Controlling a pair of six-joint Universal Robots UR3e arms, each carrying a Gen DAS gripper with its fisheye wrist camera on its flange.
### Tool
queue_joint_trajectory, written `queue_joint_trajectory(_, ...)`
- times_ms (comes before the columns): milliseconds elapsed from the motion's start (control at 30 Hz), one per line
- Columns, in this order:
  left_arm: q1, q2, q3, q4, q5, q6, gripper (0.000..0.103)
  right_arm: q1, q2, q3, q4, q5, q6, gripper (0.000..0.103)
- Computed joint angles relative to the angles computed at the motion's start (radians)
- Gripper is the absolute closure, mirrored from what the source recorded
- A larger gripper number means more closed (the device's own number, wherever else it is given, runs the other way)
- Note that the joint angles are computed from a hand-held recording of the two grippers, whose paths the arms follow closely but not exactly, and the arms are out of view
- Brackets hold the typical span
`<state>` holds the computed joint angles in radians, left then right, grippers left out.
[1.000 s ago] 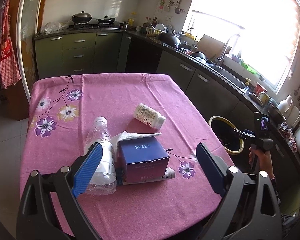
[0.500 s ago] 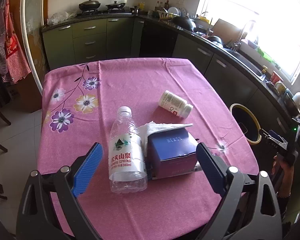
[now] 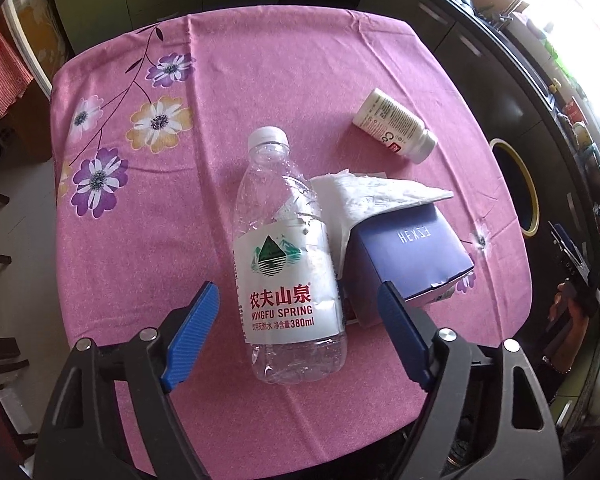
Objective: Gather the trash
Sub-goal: 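Grasp the clear water bottle with the left gripper, then carry the water bottle over the bin and open the left gripper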
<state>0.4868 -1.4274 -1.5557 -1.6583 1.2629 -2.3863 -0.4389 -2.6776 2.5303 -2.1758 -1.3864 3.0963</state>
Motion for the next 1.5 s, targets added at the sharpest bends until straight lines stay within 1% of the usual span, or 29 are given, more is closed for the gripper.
queue_joint_trajectory(100,-0.047,-0.033,0.014,0.020,0.060,-0.026,0.027,0.006,0.023,0.003,-0.022,-0.006,0.006,0.016)
queue_joint_trajectory(167,-0.079,-0.060,0.027,0.032,0.102,-0.045,0.027,-0.009,0.014,0.006,-0.012,0.004,0.000,0.016)
queue_joint_trajectory(200,-0.094,-0.071,0.030,0.042,0.123,-0.054,0.027,-0.036,-0.006,0.004,0.017,0.023,-0.019,0.016)
queue_joint_trajectory(300,-0.140,-0.115,0.049,0.070,0.179,-0.083,0.028,-0.035,0.005,0.011,0.007,0.028,-0.021,0.016)
queue_joint_trajectory(467,-0.188,-0.214,0.105,0.079,0.245,-0.130,0.035,-0.014,0.038,0.022,-0.027,0.024,-0.012,0.016)
queue_joint_trajectory(533,-0.200,-0.243,0.110,0.087,0.264,-0.145,0.038,-0.023,0.030,0.023,-0.016,0.033,-0.019,0.016)
queue_joint_trajectory(767,-0.194,-0.281,0.101,0.114,0.285,-0.146,0.043,0.009,0.082,0.031,-0.071,0.012,0.003,0.016)
queue_joint_trajectory(933,-0.167,-0.264,0.054,0.160,0.287,-0.101,0.045,0.063,0.144,0.032,-0.134,-0.013,0.032,0.016)
queue_joint_trajectory(1000,-0.169,-0.282,0.064,0.191,0.286,-0.098,0.045,0.077,0.163,0.031,-0.152,-0.021,0.040,0.016)
queue_joint_trajectory(1267,-0.111,-0.208,0.043,0.179,0.255,-0.041,0.045,0.116,0.225,0.028,-0.206,-0.033,0.058,0.016)
queue_joint_trajectory(1500,-0.065,-0.154,0.090,0.113,0.213,-0.008,0.045,0.132,0.236,0.027,-0.219,-0.035,0.064,0.016)
